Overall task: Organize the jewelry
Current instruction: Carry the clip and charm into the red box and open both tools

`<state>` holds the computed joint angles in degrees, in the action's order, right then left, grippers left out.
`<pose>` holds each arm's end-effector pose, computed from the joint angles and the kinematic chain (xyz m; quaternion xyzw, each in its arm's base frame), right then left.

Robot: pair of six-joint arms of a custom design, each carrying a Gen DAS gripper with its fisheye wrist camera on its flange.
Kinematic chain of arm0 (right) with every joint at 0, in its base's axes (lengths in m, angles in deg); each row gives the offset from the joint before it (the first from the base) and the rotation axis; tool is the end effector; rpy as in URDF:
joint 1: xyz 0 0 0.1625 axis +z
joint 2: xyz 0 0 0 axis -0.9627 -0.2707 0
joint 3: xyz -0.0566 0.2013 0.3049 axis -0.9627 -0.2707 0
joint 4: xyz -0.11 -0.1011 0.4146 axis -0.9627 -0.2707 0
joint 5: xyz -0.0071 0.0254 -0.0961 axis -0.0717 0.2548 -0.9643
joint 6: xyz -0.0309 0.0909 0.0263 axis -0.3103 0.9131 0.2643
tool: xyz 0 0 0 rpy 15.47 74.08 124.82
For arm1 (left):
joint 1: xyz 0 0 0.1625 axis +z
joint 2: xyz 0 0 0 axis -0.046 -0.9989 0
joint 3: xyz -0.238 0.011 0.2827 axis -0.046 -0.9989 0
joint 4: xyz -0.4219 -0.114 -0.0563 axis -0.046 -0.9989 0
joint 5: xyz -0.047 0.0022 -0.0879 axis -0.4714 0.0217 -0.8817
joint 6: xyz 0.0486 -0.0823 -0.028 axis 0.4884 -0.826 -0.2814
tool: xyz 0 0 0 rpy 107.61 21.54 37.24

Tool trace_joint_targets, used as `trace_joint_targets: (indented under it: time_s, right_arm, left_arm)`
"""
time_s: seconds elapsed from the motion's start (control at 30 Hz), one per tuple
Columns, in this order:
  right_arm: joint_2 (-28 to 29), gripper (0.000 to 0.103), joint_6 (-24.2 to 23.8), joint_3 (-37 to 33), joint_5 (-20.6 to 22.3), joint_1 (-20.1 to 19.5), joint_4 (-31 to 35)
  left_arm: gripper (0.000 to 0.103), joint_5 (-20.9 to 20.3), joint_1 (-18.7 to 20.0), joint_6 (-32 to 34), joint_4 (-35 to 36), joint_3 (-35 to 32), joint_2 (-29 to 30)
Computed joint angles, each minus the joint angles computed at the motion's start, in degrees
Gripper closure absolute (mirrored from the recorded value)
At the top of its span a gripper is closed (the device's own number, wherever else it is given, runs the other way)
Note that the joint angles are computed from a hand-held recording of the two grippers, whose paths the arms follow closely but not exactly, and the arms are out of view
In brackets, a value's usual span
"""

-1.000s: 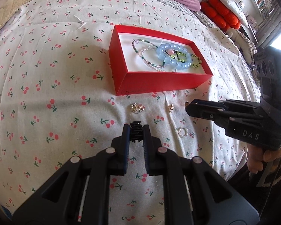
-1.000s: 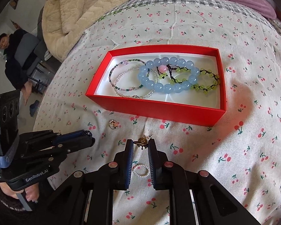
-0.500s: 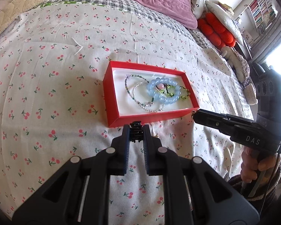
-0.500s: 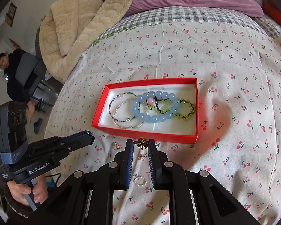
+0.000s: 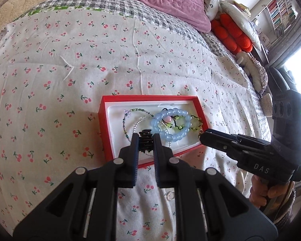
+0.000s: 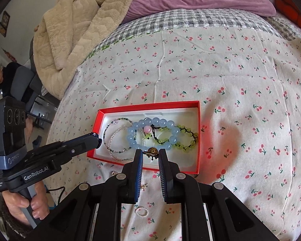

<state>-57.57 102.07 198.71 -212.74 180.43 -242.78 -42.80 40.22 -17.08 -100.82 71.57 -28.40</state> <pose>0.1536 -0.2606 0.1952 -0.0803 -0.9249 0.2984 0.2217 -0.2502 -0.3839 0.0938 0.3114 0.9451 -0.0220 0.0967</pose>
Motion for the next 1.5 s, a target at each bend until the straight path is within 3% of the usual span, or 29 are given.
trace_joint_targets:
  time_s: [0.3, 0.47, 0.73, 0.77, 0.83, 0.87, 0.9, 1.07, 1.23, 1.4, 1.5]
  right_arm:
    - [-0.2, 0.087, -1.8, 0.0, 1.7, -4.0, 0.3]
    - [0.9, 0.087, -2.5, -0.5, 2.2, -4.9, -0.4]
    - [-0.1, 0.086, -3.1, -0.4, 2.6, -5.8, -0.6]
    - [-0.3, 0.08, -3.1, -0.4, 2.7, -5.7, -0.8]
    - [-1.6, 0.066, -2.5, -0.5, 3.4, -5.5, 0.0]
    - [-2.5, 0.053, -2.5, -0.4, 4.0, -5.3, 0.0]
    - [-3.1, 0.049, -2.5, -0.3, 4.0, -4.9, -0.3]
    - [-5.0, 0.047, -1.7, -0.3, 1.1, -2.2, 0.2]
    - [-7.1, 0.045, 0.6, 0.3, -1.9, -0.6, 4.1]
    - [-7.6, 0.032, 2.2, 0.9, -6.7, 3.5, 6.5]
    - [-7.0, 0.029, 3.3, 1.2, -8.7, 5.4, 7.5]
  left_arm:
    - [0.088, 1.9, 0.8, 1.5, 0.9, -2.5, 4.3]
    - [0.088, 4.5, 0.1, 2.2, 0.2, -2.3, 4.7]
    - [0.088, 5.5, -0.3, 2.5, -1.7, -2.0, 4.8]
    - [0.086, 5.7, -0.5, 2.0, -0.8, -2.1, 4.4]
    - [0.07, 5.0, -0.7, 1.9, 0.4, -2.1, 3.2]
    - [0.054, 5.1, -1.1, 1.9, 0.2, -1.8, 2.4]
    - [0.046, 5.7, -1.5, 1.8, -0.6, -1.3, 1.6]
    - [0.038, 6.4, -2.2, 0.4, -0.6, 0.0, -1.6]
    - [0.027, 10.4, -3.9, -0.9, 1.1, 2.7, -4.2]
    - [0.024, 13.4, -5.1, -4.1, 7.4, 4.7, -6.9]
    - [0.016, 13.9, -6.1, -4.4, 8.9, 6.5, -9.3]
